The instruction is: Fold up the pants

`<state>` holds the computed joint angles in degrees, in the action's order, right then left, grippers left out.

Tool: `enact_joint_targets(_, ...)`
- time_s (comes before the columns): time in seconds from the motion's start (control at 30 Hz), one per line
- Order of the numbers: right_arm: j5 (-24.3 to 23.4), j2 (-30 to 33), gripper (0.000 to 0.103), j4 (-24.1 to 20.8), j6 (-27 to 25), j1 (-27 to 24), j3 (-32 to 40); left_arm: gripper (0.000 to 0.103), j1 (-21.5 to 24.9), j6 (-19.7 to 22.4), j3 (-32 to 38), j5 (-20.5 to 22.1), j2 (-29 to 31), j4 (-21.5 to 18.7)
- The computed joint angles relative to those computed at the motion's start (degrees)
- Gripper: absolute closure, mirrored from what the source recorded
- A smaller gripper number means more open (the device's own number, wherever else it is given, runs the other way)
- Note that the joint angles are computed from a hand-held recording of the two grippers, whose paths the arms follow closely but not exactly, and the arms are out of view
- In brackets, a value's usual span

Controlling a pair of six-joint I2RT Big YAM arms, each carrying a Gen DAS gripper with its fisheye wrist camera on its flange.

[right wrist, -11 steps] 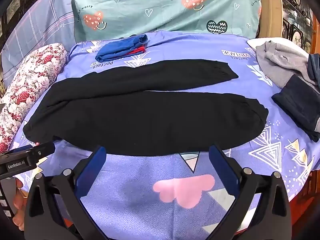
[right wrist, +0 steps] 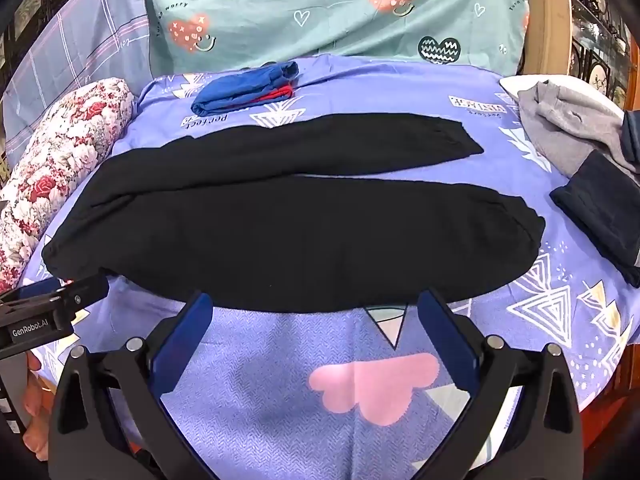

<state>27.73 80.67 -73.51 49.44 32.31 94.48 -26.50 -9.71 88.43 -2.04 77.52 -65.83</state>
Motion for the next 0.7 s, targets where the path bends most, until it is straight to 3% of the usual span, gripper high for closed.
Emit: enact_joint_targets(0.7,-0.58,0.99,0.001,-2.01,-0.66,0.37,1.98,0.002,-0.55,1.05,-1.73,0.28,-0.51,0.61)
